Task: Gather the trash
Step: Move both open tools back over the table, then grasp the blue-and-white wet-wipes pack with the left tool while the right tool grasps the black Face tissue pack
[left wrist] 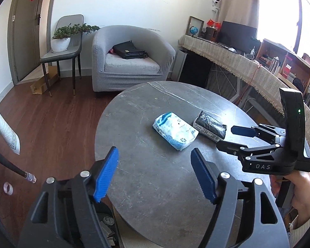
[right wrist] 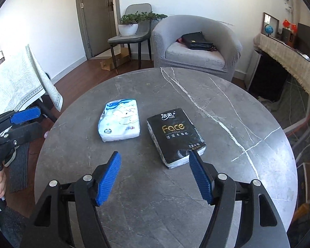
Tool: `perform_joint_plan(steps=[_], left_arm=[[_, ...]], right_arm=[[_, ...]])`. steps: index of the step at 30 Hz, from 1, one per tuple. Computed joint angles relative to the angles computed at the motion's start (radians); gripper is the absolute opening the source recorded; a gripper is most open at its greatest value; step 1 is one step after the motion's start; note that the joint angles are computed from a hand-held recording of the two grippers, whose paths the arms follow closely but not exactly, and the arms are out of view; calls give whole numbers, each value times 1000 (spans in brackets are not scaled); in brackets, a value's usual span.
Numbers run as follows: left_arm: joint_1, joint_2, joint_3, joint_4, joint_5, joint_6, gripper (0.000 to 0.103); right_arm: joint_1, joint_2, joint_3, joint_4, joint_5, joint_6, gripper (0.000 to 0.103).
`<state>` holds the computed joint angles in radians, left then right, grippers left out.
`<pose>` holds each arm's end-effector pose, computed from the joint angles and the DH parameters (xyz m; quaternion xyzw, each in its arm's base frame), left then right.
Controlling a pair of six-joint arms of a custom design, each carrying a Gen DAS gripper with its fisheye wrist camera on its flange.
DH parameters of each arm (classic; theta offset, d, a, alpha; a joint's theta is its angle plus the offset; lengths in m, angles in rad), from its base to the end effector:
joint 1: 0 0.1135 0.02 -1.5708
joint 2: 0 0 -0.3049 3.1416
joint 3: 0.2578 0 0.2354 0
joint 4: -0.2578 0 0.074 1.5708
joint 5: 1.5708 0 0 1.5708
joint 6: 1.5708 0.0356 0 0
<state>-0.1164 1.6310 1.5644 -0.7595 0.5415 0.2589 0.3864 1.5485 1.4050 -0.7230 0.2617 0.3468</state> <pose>0.3359 -0.0577 0.3857 0.2630 0.8636 -0.2235 0.3674 0.2973 0.1110 0.3626 0.0266 0.9313 0.0082 0.3631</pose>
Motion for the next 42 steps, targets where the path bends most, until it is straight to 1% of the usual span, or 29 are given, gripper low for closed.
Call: perform_joint_plan(steps=[2, 5, 9, 13, 19, 21, 23, 24, 25, 28, 32, 38, 42], left_arm=[[-20, 17, 12, -12, -19, 1, 77], [-42, 46, 43, -43, -32, -17, 83], [-75, 70, 48, -40, -70, -41, 83], [-106, 100, 77, -59, -81, -64, 83], [-141, 180, 196, -146, -102, -101, 83], [-153, 202, 229, -160, -113, -121, 83], [-167, 216, 253, -162, -134, -136, 84], [-175, 223, 265, -167, -147, -145, 84], [-181, 233, 281, -178, -156, -155, 84], [-201, 254, 323, -211, -161, -180, 84], [-243, 260, 345, -219, -230, -197, 87], [-284, 288, 383, -233, -277, -272, 90], [-313, 323, 421, -256, -348, -327, 90]], right_arm=[[-15, 11, 3, -5, -17, -5, 73], [-39, 27, 6, -10, -27, -23, 75], [-72, 61, 31, -13, -56, -49, 78], [-100, 83, 45, -6, -75, -68, 78], [-150, 120, 69, -6, -135, -112, 78], [-156, 128, 79, -9, -144, -132, 78], [-160, 126, 80, -8, -148, -141, 73], [-160, 120, 74, -3, -144, -142, 65], [-162, 118, 73, -5, -141, -144, 62], [-175, 99, 56, 3, -156, -138, 56], [-214, 61, 19, 17, -174, -113, 54], [-275, -8, -32, 39, -213, -83, 54], [-312, -50, -67, 55, -238, -65, 54]])
